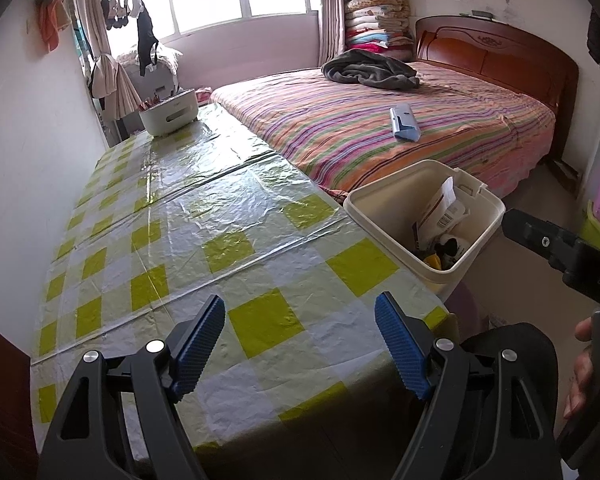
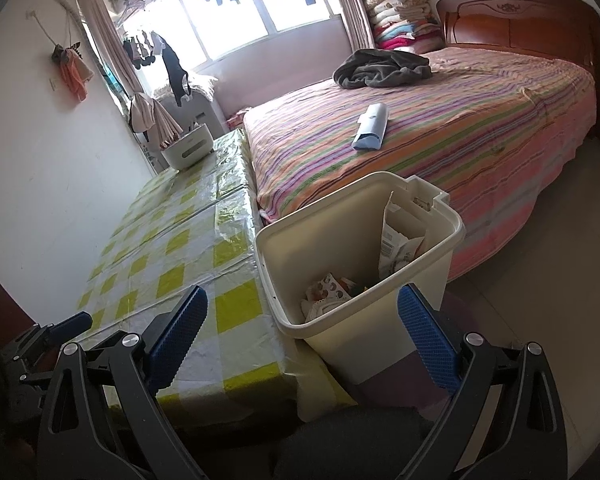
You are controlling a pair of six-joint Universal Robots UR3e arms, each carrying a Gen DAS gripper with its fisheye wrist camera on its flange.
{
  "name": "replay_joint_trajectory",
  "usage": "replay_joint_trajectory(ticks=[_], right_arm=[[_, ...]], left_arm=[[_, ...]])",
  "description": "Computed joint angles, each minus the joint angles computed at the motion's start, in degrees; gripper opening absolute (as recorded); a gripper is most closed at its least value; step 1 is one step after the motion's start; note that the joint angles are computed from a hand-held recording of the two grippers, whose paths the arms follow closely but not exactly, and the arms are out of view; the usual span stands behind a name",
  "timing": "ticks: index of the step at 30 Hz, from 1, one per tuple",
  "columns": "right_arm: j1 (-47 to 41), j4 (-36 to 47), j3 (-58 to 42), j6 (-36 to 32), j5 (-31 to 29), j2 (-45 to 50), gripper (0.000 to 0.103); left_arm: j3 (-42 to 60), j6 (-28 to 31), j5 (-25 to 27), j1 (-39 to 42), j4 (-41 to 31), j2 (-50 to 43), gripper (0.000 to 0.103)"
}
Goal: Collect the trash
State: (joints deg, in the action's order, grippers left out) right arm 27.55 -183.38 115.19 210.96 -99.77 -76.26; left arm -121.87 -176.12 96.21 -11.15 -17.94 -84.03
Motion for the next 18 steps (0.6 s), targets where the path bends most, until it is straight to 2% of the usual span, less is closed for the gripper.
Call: replay_joint_trajectory(ticks=[13,18], right_arm=[[0.08,-0.95,2.28,0.57,-0.47,-1.78,0.095],[-0.03,-1.57,3.45,0.74,-0.54,-2.4,0.095]], left_arm=[[-0.63,0.92,0.5,-2.23,1.88,0.47,0.075],[-2.77,1.68,-2.32,-1.75,4.91,2.08,0.075]])
